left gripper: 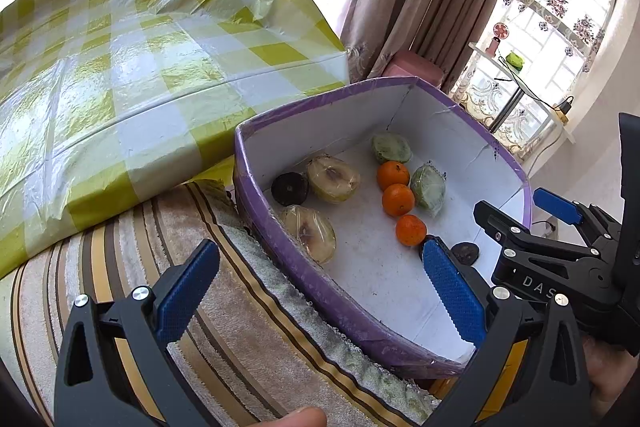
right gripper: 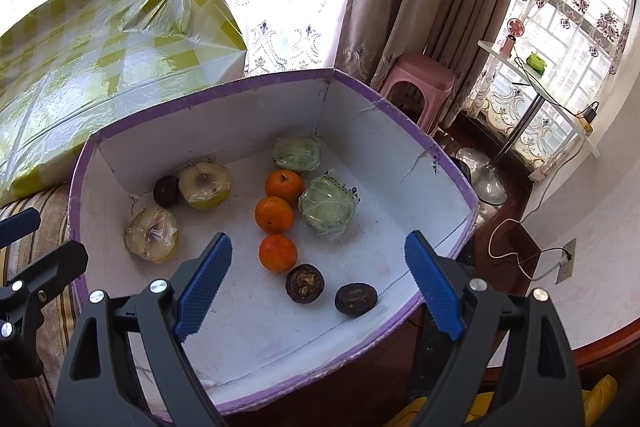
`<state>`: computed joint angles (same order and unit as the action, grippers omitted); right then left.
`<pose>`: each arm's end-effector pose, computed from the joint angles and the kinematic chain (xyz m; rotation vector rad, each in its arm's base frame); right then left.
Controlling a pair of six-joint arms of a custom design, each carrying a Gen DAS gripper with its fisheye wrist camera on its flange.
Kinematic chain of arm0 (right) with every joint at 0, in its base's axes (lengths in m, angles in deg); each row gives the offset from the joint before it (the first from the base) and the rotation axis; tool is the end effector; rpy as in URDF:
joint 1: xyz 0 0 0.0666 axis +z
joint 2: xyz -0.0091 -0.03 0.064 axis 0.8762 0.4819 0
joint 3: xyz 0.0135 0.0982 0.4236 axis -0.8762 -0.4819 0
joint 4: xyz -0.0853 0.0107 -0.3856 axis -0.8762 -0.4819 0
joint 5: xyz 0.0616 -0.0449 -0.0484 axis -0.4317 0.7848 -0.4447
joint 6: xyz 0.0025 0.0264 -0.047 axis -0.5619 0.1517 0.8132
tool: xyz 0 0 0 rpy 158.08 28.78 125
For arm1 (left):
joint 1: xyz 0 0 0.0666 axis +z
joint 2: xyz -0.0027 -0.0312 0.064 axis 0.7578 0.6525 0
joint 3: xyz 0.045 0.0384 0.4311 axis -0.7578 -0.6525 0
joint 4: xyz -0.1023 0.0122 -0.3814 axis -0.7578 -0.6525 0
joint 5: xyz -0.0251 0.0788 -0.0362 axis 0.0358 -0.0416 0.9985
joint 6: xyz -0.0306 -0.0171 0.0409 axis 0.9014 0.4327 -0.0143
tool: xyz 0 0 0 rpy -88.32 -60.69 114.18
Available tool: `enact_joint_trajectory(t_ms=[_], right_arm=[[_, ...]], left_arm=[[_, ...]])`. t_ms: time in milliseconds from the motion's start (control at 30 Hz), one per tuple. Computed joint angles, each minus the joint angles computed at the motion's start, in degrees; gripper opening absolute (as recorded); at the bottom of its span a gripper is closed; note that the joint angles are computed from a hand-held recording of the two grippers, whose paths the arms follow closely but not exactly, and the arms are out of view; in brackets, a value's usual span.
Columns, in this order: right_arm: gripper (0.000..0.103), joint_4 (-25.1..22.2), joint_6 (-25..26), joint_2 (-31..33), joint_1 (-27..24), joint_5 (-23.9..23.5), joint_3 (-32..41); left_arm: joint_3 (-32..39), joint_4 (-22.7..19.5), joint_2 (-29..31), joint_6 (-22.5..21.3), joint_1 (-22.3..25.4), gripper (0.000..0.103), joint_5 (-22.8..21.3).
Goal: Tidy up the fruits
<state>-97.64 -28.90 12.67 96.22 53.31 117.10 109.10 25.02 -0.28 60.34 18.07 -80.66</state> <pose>0.4037 0.2615 0.5203 -0.0723 2.4040 -0.1869 0.4097 -0.2445 0.5342 0.0219 2.4461 -0.3477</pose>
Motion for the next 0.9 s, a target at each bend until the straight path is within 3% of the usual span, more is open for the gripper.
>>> enact_joint_trajectory(t_ms=[900], right_arm=[[0.088,0.1,0.6,0.7,-0.1,-0.5,1.0]], left_arm=[[-0.1,0.1,0.0,-0.9,0.3,0.099,1.1]])
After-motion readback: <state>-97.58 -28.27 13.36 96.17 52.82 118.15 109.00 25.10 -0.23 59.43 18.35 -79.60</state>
